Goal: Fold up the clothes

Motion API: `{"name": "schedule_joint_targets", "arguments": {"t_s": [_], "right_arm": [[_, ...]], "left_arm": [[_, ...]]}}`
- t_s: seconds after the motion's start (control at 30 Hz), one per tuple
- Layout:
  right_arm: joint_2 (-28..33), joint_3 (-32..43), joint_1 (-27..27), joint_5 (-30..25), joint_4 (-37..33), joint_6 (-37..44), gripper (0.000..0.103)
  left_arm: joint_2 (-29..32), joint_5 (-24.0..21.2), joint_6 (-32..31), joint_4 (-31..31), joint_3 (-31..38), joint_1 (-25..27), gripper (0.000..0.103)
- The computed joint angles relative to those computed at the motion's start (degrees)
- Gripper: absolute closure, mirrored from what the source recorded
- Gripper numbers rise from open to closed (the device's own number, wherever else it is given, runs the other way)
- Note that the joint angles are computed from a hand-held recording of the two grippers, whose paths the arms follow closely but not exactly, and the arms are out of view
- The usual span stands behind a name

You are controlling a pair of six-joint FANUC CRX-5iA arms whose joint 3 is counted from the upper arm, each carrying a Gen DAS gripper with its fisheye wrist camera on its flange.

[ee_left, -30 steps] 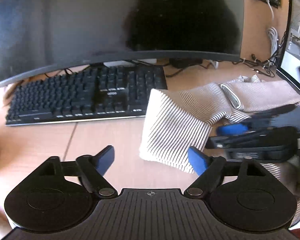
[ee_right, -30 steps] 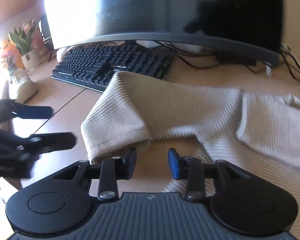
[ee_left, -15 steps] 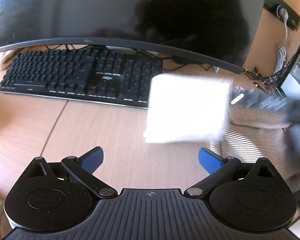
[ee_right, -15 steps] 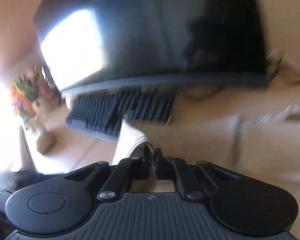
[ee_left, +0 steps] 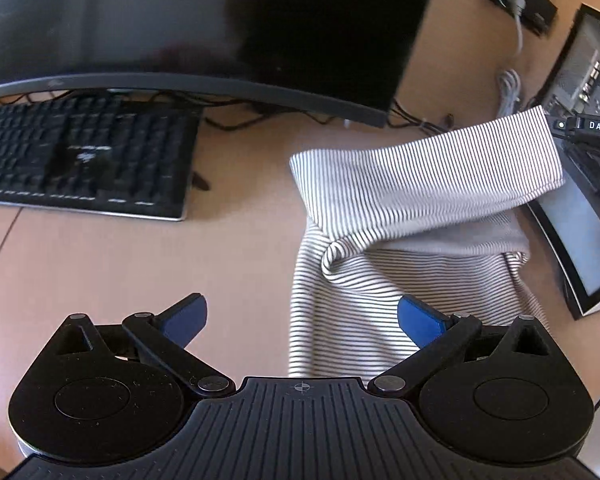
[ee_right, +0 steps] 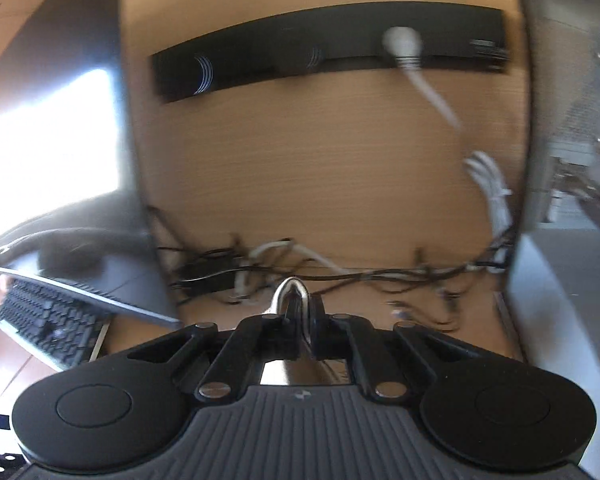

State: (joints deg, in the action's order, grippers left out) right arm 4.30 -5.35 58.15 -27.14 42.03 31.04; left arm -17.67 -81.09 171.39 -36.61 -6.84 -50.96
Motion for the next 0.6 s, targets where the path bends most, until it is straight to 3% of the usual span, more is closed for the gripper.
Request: {"name": "schedule_joint_targets", "arguments": {"t_s": [0.43,0.6], "right_arm": [[1.30,-1.75,-3.64,2.16,-3.27,0.38,0.099],[0.93,-4.35,-4.02,-0.49,1.27,-3.48,0.099]], "left_arm": [[2.85,1.51,-2.40,3.76,1.23,2.72,0.000],[3.28,3.14,-3.94,5.69,0.92,4.30,0.000]]}}
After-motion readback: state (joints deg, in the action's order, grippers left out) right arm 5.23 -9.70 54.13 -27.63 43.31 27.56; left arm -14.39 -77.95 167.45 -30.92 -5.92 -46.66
